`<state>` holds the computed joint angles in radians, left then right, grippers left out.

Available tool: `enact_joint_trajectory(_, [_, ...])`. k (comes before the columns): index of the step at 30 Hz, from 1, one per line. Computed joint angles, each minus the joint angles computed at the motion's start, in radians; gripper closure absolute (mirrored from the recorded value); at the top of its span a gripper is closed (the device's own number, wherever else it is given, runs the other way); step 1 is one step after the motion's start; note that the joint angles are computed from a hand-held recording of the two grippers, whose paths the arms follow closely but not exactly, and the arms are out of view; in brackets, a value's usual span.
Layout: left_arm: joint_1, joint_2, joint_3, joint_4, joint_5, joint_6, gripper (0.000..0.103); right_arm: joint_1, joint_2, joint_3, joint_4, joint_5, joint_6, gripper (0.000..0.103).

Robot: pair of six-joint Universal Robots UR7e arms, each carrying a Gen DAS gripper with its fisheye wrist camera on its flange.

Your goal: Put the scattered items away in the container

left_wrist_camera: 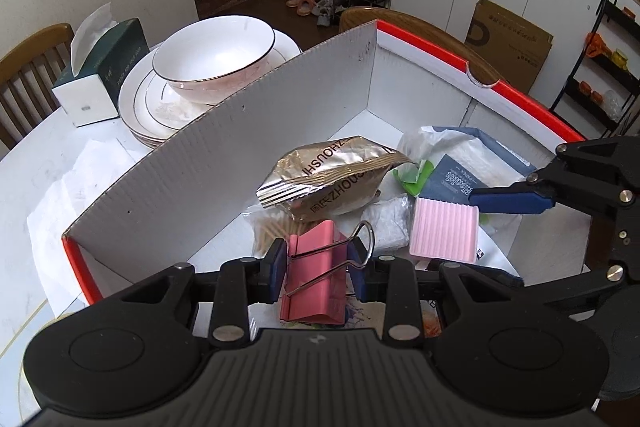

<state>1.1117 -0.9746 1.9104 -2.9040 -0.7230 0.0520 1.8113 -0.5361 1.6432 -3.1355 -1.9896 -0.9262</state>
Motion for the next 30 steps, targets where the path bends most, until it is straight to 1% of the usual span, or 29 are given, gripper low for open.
enact_joint_trajectory(6, [0.001, 0.007, -0.008, 0.012, 0.006, -0.004, 0.072, -0.004, 0.003, -0.006, 0.015, -0.003, -0.005, 0.057])
enact_joint_trajectory(13, [0.007, 0.001, -0.003, 0.005, -0.012, -0.015, 0.071, -0.007, 0.002, -0.013, 0.025, 0.001, -0.006, 0.057])
enact_joint_trajectory(15, [0.012, -0.003, -0.002, 0.004, -0.032, -0.019, 0.062, -0.008, 0.0, -0.01, 0.018, 0.001, -0.008, 0.056])
enact_joint_trajectory(17, [0.015, -0.007, 0.003, -0.011, -0.049, -0.018, 0.05, -0.009, -0.004, -0.007, 0.02, 0.007, -0.005, 0.055])
enact_joint_trajectory(19, [0.011, -0.005, 0.008, -0.032, -0.047, -0.008, 0.045, -0.01, -0.009, -0.004, 0.02, 0.011, 0.0, 0.052])
enact_joint_trajectory(22, [0.011, -0.01, 0.014, -0.043, -0.058, -0.006, 0.044, -0.012, -0.021, 0.005, 0.021, 0.023, 0.008, 0.047])
enact_joint_trajectory(25, [0.01, -0.019, 0.022, -0.054, -0.072, -0.011, 0.043, -0.016, -0.037, 0.018, 0.018, 0.043, 0.018, 0.044])
enact_joint_trajectory(30, [-0.001, -0.036, 0.044, -0.083, -0.075, -0.005, 0.042, -0.019, -0.065, 0.043, 0.018, 0.074, 0.038, 0.042])
